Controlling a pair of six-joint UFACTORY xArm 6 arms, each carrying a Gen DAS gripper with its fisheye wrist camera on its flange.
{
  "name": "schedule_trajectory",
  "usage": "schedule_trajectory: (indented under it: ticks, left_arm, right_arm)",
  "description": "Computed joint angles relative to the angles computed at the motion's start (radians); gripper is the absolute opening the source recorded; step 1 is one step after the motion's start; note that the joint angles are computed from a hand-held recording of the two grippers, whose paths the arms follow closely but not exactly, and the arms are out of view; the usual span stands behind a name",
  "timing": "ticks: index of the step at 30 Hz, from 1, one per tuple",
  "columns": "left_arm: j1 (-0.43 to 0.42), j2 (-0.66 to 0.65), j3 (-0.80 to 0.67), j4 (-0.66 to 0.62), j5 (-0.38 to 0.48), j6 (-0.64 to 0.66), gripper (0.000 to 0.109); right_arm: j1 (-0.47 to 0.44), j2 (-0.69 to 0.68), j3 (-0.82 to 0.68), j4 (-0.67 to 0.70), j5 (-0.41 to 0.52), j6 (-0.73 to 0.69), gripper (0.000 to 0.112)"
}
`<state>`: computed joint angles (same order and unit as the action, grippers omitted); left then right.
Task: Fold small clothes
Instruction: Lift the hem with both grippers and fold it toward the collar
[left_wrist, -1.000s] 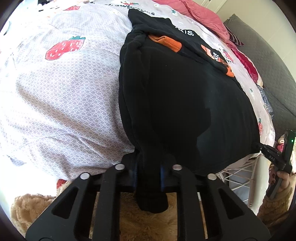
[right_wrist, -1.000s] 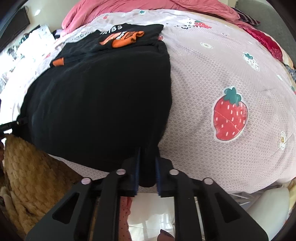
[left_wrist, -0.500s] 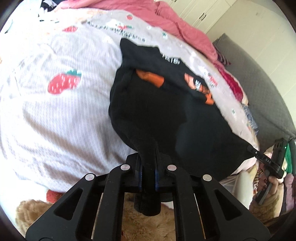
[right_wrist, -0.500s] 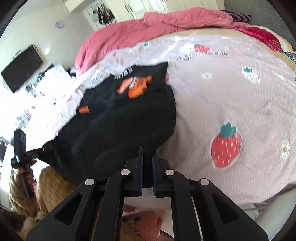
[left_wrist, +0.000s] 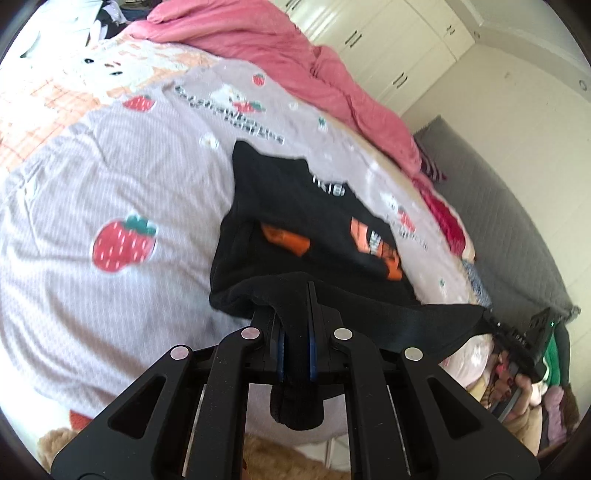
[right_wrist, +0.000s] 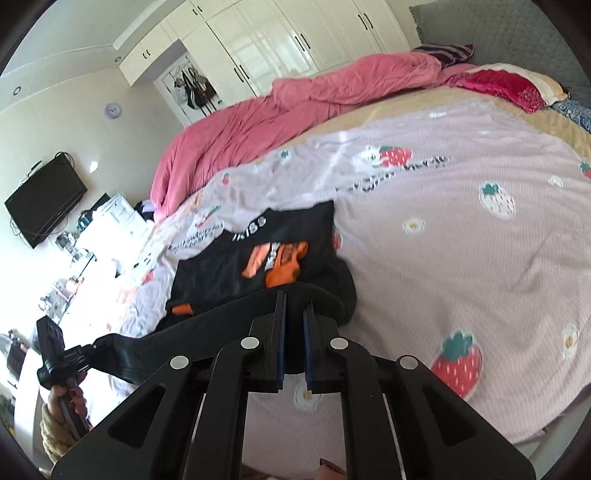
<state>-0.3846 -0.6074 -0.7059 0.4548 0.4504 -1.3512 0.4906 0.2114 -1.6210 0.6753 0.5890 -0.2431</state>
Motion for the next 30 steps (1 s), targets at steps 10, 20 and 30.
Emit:
schedule_trajectory:
  ticks: [10,20,30]
  left_arm:
    - [0.040,0.075,-0.091,0.031,0.015,0.039,0.003]
    - [0.098,0.187,-0.182,0.107,0.009,-0.012,0.003]
    - [0.140,0.302,-0.295,0.121,0.014,-0.026,0.003]
  right_arm:
    - [0.013,0.105,-0.141,-0.102,-0.034,0.067,0.007]
    - [0.016,0.253,-0.347,-0.176,-0.009,0.114,0.007]
    - [0.018,0.449,-0.642,-0.271,0.055,0.221,0.007]
